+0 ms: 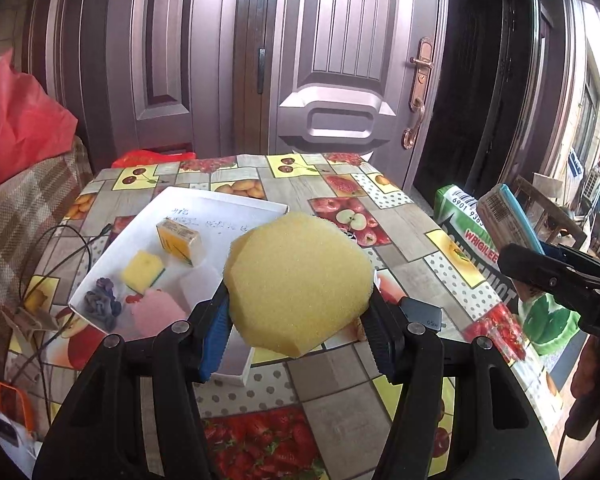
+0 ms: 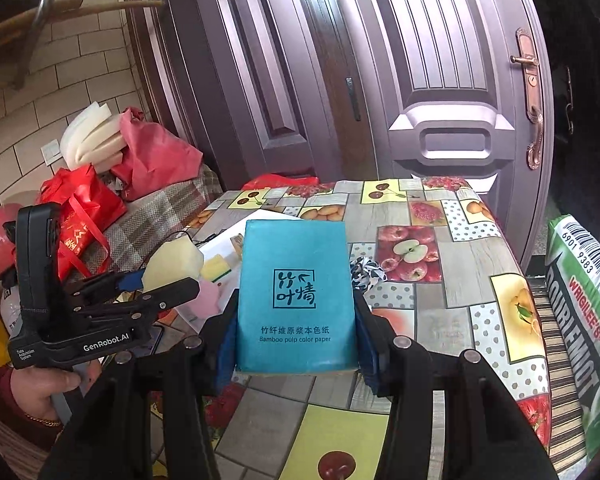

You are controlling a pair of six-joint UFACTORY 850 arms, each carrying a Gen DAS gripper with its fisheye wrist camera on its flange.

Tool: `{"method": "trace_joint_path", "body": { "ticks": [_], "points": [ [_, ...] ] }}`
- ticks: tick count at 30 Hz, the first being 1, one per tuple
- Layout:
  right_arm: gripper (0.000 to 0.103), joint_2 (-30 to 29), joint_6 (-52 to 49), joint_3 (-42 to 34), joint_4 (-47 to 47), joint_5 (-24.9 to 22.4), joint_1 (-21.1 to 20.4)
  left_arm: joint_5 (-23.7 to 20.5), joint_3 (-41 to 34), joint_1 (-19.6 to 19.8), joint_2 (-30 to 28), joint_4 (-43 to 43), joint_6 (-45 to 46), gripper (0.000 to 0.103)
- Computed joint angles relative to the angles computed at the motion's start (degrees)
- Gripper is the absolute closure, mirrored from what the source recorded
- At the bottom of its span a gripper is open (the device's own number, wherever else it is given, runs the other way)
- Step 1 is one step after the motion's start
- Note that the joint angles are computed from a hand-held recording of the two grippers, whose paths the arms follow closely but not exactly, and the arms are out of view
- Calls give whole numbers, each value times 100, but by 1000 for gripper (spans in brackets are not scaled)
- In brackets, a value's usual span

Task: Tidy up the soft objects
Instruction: 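Grasp the teal tissue pack with right gripper while left gripper holds round yellow sponge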

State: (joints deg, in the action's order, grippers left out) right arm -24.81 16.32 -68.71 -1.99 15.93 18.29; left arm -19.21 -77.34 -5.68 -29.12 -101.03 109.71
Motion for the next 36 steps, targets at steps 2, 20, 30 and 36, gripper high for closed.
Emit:
{"method": "trace_joint_path", "body": {
  "ticks": [2,20,30,36],
  "points": [
    [53,2,-32,1,38,5,6,-35,-4,25,-3,15,-18,43],
    [53,-82,150,-133,-133,-17,24,-126,-33,135,-19,-76,-184,43],
    [53,-315,846,-460,-827,-223,-25,-39,-155,190,-145,-77,-366,43],
    [53,-736,1453,-1122,-1645,-459,34,138,-539,308,-457,296,-971,43]
  ]
}}
